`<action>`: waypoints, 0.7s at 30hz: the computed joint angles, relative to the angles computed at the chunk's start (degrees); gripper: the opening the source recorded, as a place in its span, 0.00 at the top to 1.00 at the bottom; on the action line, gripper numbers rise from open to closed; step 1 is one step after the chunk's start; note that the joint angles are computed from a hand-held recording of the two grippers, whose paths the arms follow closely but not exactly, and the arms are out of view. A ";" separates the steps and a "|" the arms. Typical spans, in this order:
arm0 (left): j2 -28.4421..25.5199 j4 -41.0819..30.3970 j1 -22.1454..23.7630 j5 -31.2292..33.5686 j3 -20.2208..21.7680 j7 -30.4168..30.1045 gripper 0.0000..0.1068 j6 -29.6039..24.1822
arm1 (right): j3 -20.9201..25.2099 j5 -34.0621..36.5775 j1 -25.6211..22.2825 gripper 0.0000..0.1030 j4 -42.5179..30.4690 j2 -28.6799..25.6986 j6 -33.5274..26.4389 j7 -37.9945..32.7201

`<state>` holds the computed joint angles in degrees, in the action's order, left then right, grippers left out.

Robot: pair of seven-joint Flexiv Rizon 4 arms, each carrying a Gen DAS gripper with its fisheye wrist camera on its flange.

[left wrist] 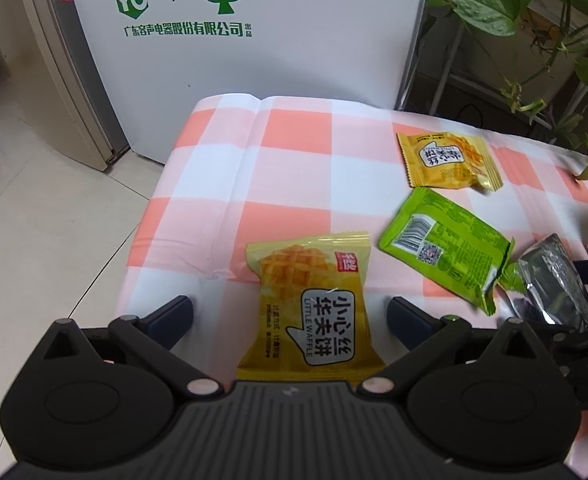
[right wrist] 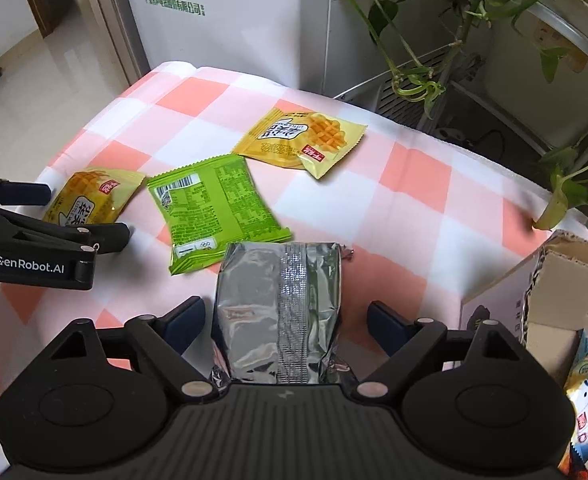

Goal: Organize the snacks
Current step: 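Close the left tool on the yellow waffle bag while the right tool grasps the silver bag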

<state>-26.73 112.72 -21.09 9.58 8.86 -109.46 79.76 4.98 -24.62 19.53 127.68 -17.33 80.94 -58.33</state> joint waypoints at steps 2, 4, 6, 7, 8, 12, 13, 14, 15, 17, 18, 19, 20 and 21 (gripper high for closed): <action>0.12 0.09 0.06 -0.02 -0.15 -0.08 0.07 0.08 | -1.04 -1.07 0.68 0.20 0.34 0.12 0.67 0.89; 0.23 0.23 -0.10 0.28 -0.08 0.01 0.14 0.76 | -1.77 -2.06 1.08 0.26 0.69 0.36 1.19 1.71; 0.45 0.71 0.49 0.11 -0.96 1.11 0.23 1.86 | -2.89 -3.56 1.74 0.35 1.23 0.69 1.87 3.01; 0.55 0.73 0.27 0.15 -0.88 1.35 0.31 2.03 | -2.85 -3.73 1.67 0.35 1.22 0.72 1.81 3.27; 0.77 1.18 1.02 -0.41 -1.89 2.37 0.35 2.61 | -2.79 -3.82 1.62 0.35 1.24 0.75 1.82 3.61; 1.11 1.30 0.43 -1.05 -1.93 3.52 0.53 2.62 | -2.91 -4.98 1.78 0.35 1.50 1.11 1.51 4.79; 1.14 1.25 0.18 -1.17 -1.74 3.52 0.54 2.44 | -2.67 -4.96 1.64 0.35 1.54 1.26 1.38 4.93; 1.19 1.31 0.04 -1.31 -1.65 3.50 0.54 2.41 | -2.31 -4.81 1.42 0.35 1.52 1.43 1.16 4.88; 1.24 1.37 -0.06 -1.42 -1.56 3.47 0.54 2.37 | -2.27 -5.00 1.37 0.35 1.60 1.60 1.05 5.01; 1.43 1.30 -0.74 -1.00 -0.81 3.20 0.55 1.99 | -2.87 -6.23 1.68 0.35 1.97 2.07 1.00 5.99; 1.56 1.31 -0.95 -0.66 -0.55 3.18 0.55 1.93 | -3.03 -6.76 1.70 0.35 2.12 2.30 0.99 6.46; 1.80 1.49 -0.98 -0.46 -0.52 3.21 0.55 2.00 | -3.08 -7.16 1.61 0.35 2.23 2.47 1.05 6.83; 2.11 1.80 -0.84 -0.47 -0.70 3.26 0.55 2.13 | -3.09 -7.55 1.53 0.35 2.37 2.74 1.03 7.18; 2.42 2.09 -0.68 -0.53 -0.90 3.34 0.55 2.20 | -3.09 -7.98 1.46 0.35 2.53 3.05 0.97 7.54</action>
